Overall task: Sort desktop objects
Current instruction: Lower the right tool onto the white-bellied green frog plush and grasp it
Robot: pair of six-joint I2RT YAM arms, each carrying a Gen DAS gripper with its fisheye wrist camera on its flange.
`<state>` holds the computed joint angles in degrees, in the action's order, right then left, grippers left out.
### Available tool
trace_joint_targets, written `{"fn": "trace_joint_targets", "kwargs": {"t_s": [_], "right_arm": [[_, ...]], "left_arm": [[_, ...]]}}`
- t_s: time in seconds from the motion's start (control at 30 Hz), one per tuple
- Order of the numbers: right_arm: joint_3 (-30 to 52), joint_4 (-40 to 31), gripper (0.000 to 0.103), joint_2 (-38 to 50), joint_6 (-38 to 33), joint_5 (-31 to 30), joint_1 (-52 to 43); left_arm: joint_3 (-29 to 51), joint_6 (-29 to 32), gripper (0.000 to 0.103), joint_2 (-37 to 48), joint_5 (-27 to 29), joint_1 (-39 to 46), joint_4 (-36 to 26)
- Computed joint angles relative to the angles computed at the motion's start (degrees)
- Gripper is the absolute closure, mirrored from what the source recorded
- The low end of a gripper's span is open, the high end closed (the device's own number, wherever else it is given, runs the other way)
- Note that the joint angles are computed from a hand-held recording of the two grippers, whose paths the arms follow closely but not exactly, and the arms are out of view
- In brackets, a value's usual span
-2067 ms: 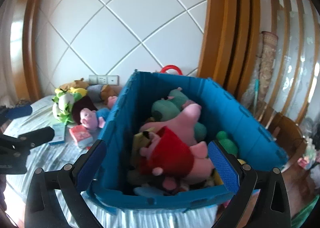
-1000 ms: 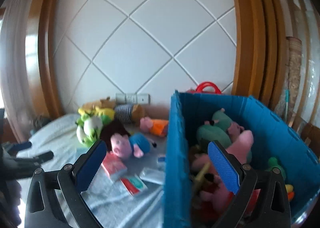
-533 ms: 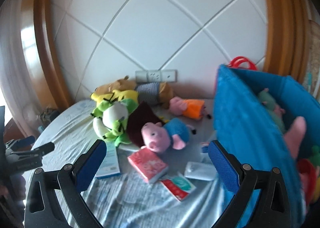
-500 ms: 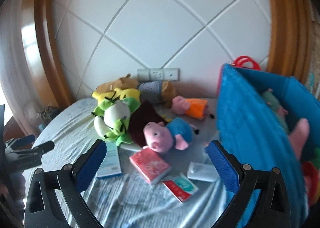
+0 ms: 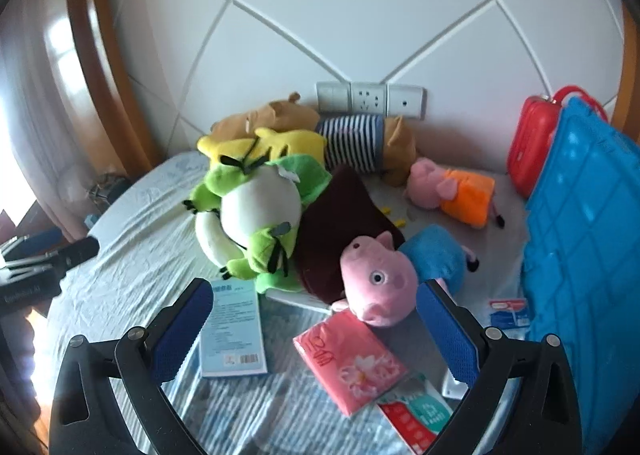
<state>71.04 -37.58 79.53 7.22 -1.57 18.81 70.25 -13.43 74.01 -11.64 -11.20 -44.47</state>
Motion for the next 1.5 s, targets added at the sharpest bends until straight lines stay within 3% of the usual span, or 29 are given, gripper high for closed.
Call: {"fn": "trace_joint_targets", "kwargs": {"t_s": [0.23,0.3,0.6,0.77,0.87,0.93,1.07,1.1,1.23,1.4,1.5], "right_arm": [[7.72,2.67,0.000,11.69,-2.46,-3.37,0.08],[10.65,3.42,0.000,15.84,-3.26,-3.22,1.38],[24.92,4.94,0.000,33.34,-4.97,-2.65,4.76],[32.73,3.91,0.001,42.55,-4.60,-6.28,2.63],[30.61,7.44,0.001,43.32,0.90,-7.77,-2.72],[32.20,6.75,0.001,45.28,2.74,-12.38,-5.84],[35.54,5.35,0.001,48.17,1.56,-15.76,-7.60],[35.88,5.53,0.001,48.68,1.79,-16.52,-7.98],[37.80,5.44,0.001,51.12,2.70,-21.43,-9.93],[37.46,4.37,0.000,49.80,-0.38,-21.37,-8.64],[39.25,1.90,0.000,50.84,-4.82,-16.75,-6.54]], "left_arm": [[0.86,3.69,0.006,10.83,4.37,3.62,7.02],[0.44,5.15,0.006,13.80,7.99,5.84,8.85],[3.27,5.93,0.006,24.69,13.18,11.16,14.17],[6.77,4.81,0.006,30.40,15.68,11.08,17.03],[9.82,4.86,0.006,33.85,17.54,9.47,18.55],[12.25,4.10,0.006,36.33,17.62,7.92,19.26],[17.84,2.45,0.004,41.57,17.05,4.82,19.92],[18.47,2.38,0.000,42.35,17.16,4.54,20.11],[18.02,1.43,0.000,43.58,20.17,5.29,21.78],[17.21,-0.10,0.000,43.89,21.05,5.29,23.13],[17.25,-1.67,0.000,44.57,21.87,4.96,24.02]]}}
